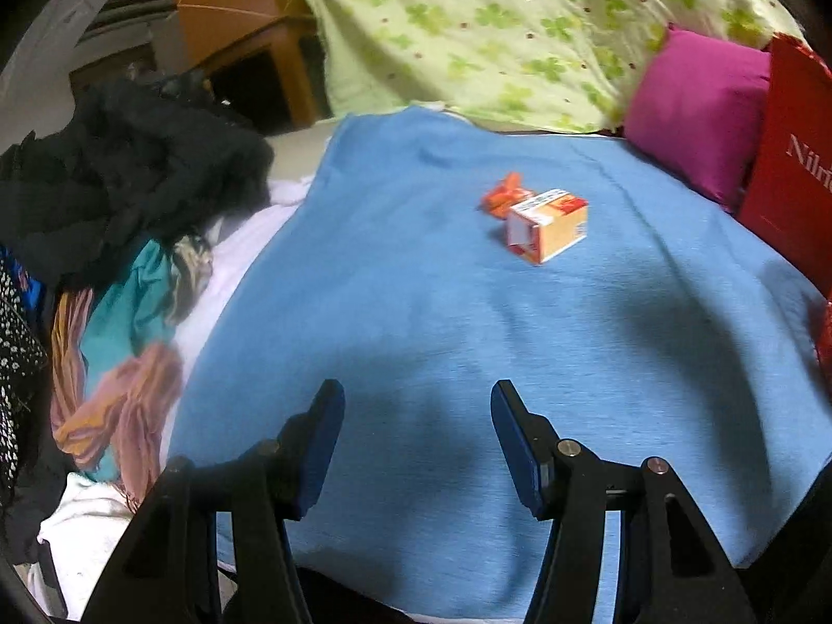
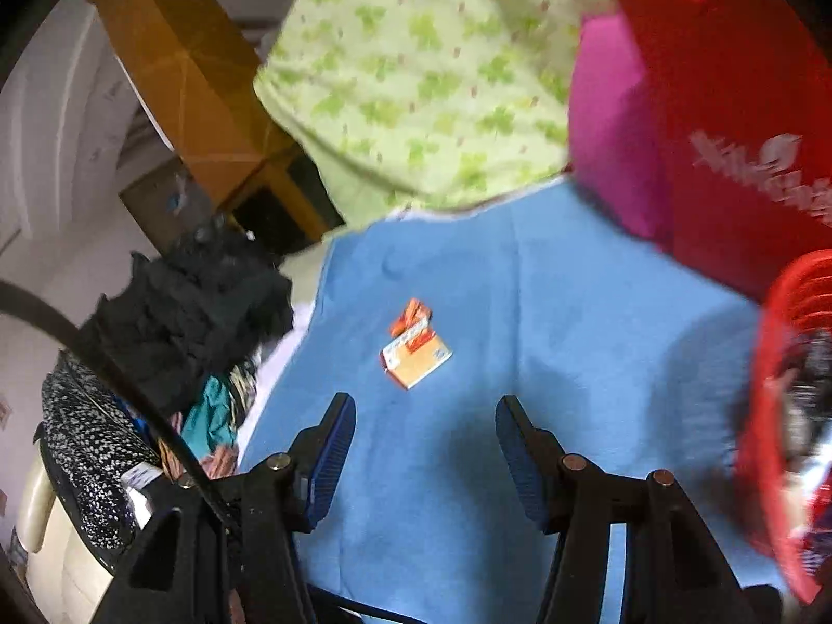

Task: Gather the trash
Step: 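Grasp the red-and-white medicine box with the right tool while the left tool grasps the orange wrapper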

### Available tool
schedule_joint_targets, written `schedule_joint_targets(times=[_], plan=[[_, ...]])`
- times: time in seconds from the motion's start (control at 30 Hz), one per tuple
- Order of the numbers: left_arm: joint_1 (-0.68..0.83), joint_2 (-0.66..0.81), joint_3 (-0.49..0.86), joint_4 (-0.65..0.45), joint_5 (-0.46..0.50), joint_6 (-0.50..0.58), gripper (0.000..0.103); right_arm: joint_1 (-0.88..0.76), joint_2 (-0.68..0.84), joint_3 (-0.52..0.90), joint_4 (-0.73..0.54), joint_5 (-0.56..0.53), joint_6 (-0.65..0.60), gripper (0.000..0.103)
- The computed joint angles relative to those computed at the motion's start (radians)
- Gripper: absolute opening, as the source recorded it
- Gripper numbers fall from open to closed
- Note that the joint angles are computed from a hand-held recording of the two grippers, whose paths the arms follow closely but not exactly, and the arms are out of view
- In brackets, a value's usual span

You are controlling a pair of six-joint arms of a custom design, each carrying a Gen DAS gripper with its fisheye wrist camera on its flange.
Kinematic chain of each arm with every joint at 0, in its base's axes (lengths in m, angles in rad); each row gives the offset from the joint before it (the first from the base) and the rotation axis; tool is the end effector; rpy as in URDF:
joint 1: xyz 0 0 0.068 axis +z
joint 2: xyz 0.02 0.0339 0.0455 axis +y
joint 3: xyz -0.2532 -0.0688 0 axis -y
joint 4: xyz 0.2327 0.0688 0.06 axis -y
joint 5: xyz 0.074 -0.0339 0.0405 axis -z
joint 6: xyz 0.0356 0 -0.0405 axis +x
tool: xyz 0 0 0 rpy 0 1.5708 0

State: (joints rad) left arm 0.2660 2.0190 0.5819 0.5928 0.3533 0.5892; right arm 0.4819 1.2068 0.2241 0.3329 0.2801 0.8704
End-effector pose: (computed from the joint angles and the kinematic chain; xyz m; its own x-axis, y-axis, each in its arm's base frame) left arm 0.2845 0.0648 0.0388 -0.6134 0.3732 -0.6960 0.3801 0.9120 0.1541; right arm 0.1774 0.0817 0.1243 -0.5370 0.5484 -0.6411 0.2486 0.8290 0.5010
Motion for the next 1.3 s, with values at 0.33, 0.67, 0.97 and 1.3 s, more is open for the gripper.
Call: schedule_joint_targets(times=[0.33,0.67,0.97,1.3], plan=[[0.106,0.150,0.222,-0.128,0.047,0.021,0.059,-0.223,0.884,0.774,-0.091,-0.313,-0.013,0.063],[0.176,0.211,0.395,-0.225,0.104,-0.006,0.059,-0.304,1.418,1.700,-0.779,-0.365,0.098,0.063],[0.149,0.255,0.473,-0.250,0.076,-0.001,0.059,-0.260,1.476,1.788,-0.851,-0.256,-0.026,0.061],[-0.113,0.375,0.808,-0.490,0.030,-0.054,0.059,-0.322,1.077,0.945,-0.208,-0.372,-0.144,0.058]])
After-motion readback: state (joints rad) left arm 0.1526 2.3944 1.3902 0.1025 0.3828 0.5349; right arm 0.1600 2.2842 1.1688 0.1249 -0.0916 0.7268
